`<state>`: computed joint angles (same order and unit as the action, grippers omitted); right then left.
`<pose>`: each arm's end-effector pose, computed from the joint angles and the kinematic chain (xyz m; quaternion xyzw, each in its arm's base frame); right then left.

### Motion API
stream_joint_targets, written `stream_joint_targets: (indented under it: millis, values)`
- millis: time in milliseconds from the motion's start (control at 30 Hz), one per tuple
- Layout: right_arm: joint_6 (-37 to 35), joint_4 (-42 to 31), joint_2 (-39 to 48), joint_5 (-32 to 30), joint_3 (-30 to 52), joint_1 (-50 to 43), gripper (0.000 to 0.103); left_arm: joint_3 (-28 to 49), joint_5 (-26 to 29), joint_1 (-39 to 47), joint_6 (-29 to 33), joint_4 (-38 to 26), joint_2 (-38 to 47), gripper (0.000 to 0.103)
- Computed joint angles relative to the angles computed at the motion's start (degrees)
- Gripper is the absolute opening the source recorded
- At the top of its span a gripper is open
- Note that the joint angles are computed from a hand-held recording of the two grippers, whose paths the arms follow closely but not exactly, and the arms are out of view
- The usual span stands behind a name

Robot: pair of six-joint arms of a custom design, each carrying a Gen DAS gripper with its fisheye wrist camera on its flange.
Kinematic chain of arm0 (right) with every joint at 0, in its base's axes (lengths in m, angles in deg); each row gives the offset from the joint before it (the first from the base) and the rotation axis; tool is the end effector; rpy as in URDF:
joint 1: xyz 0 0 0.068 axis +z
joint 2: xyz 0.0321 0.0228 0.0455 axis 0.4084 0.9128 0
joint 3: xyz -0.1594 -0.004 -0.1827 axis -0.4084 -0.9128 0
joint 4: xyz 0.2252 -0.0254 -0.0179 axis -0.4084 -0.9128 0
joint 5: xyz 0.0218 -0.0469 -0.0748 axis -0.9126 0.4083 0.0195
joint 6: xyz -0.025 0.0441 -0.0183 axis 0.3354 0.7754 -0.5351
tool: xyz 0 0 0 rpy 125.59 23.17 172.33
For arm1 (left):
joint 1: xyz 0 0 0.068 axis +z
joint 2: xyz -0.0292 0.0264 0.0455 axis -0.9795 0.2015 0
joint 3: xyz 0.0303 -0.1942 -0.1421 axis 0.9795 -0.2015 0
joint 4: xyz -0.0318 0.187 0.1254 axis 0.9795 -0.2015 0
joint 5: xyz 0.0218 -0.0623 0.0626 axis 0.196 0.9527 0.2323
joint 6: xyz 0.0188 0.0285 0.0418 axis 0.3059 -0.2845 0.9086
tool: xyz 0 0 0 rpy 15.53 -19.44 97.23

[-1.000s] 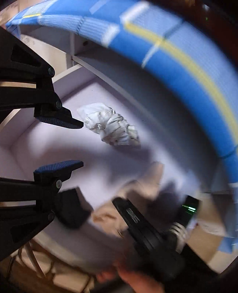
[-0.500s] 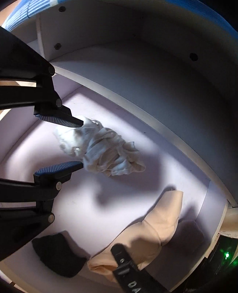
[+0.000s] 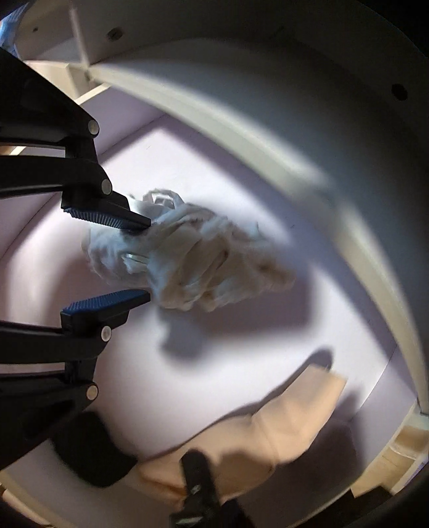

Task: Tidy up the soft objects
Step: 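Return the left tool to the shelf and close it on the white cloth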

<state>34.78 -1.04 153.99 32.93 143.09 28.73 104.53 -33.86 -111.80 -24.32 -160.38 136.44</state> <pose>0.2518 0.0353 0.1787 -0.0334 -0.9702 -0.2018 0.1297 0.2331 -0.1442 0.2476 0.2405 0.9640 0.1030 0.0467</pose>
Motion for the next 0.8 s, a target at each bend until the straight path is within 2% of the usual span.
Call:
stream_joint_targets:
  millis: [267,467,633,767,800]
  values:
    - [-0.11,0.27,-0.37,0.28,-0.43,-0.1,0.06,-8.23,7.27,-0.79,-8.29,1.54,-11.42,0.036]
    - [0.18,0.34,-0.74,0.47,-0.64,0.29,0.061,-4.43,4.17,-2.1,-11.98,1.18,-6.74,0.039]
    - [0.0,0.3,-0.8,1.04,-1.08,0.96,0.062,-1.7,6.86,2.69,-15.33,2.23,-3.98,0.041]
    - [-0.5,0.32,-0.95,1.61,-0.93,1.62,0.061,-3.47,8.48,4.14,-14.0,2.93,-5.22,0.04]
    - [-0.5,0.26,-1.07,1.53,-0.9,1.74,0.06,-4.28,9.43,5.02,-12.76,4.17,-4.95,0.038]
